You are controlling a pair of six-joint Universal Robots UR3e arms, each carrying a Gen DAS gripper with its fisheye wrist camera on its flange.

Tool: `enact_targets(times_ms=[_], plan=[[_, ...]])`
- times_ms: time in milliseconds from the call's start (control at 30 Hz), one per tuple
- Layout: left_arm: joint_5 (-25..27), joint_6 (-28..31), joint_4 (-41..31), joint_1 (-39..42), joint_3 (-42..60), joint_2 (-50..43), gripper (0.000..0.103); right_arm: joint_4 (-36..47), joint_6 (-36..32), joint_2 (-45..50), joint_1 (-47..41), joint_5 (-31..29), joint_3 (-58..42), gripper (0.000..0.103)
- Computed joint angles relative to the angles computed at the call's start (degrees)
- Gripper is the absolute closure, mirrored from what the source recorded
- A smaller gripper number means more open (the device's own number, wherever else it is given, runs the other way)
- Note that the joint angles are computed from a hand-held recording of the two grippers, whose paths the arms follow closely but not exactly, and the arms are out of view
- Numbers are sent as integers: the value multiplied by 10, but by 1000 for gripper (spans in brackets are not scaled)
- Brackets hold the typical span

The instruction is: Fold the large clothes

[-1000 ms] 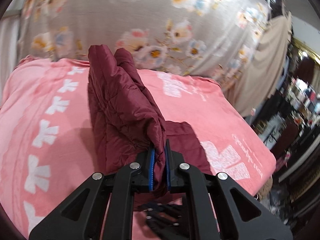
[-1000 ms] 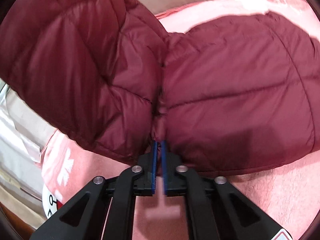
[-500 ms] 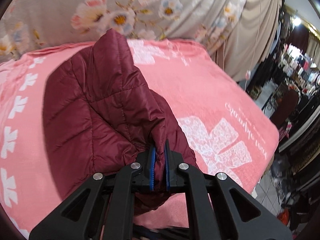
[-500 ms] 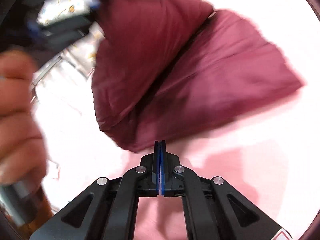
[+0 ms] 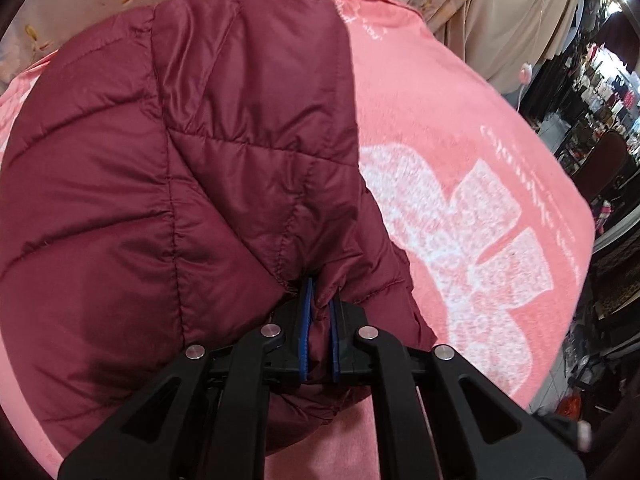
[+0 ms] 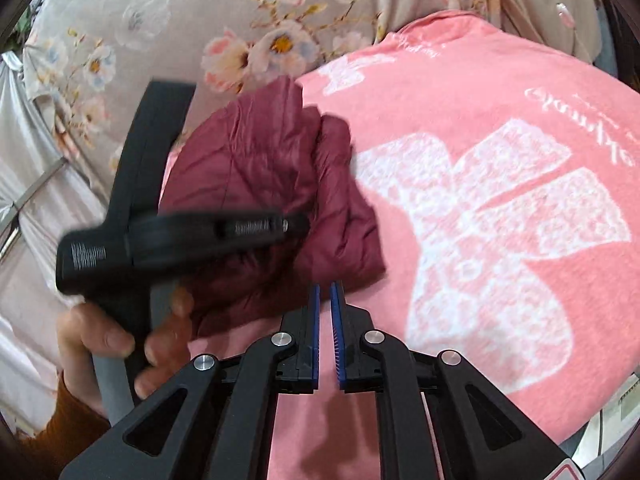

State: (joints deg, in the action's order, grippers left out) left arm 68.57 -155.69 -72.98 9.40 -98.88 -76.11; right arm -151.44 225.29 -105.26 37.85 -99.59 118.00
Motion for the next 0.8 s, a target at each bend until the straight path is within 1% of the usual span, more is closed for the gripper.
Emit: enact_targets(times_ms=[67,100,133,167,200,233,267,300,333,367,400,433,467,500,533,600,667,700,733,767,800], plan=[[-10,13,-15,4,4,12,93,12,-23,-44,-31,15,23,91],[-29,30,-39,17,15,22,91,15,-33,-59,-42,21,31,89],[-58,52,-75,39,31,35,88,19,-41,-74,-50,24,38,86],[-101,87,-134,73,61,50,81,19,-49,-88,-58,27,46,76],[-129,112,-178,97,89,55,76,15,-63,-95,-78,41,51,71],[-159,138,-222,124,121,59,63,3,-62,-95,-74,36,51,61],[-185,158,-258,150,152,61,54,-2,-67,-92,-81,42,47,58],[-211,172,-289,177,191,57,52,-13,-68,-87,-77,42,43,57],[-224,175,-307,195,235,42,50,-14,-79,-79,-92,58,27,55],[-227,166,-308,201,276,17,50,-26,-83,-70,-90,63,20,51],[-223,146,-289,199,302,-5,50,-35,-88,-56,-98,76,9,48],[-206,109,-244,182,309,-23,50,-55,-88,-40,-102,92,1,46],[-180,75,-200,162,320,-47,50,-71,-93,-28,-111,109,-2,46],[-149,49,-172,139,347,-85,50,-80,-99,-15,-119,122,-7,46],[-125,32,-167,121,378,-122,50,-88,-101,11,-117,122,-22,46],[-101,23,-189,104,428,-177,51,-94,-100,46,-118,136,-41,46],[-60,8,-159,77,430,-206,51,-101,-97,73,-125,157,-49,46],[-48,8,-148,71,428,-215,51,-106,-94,90,-129,172,-54,46],[-34,6,-135,60,423,-224,51,-108,-93,99,-130,175,-55,51],[-22,7,-126,50,418,-232,52,-111,-93,110,-130,177,-59,72],[-14,7,-122,43,421,-240,53,-116,-99,118,-133,187,-61,84]])
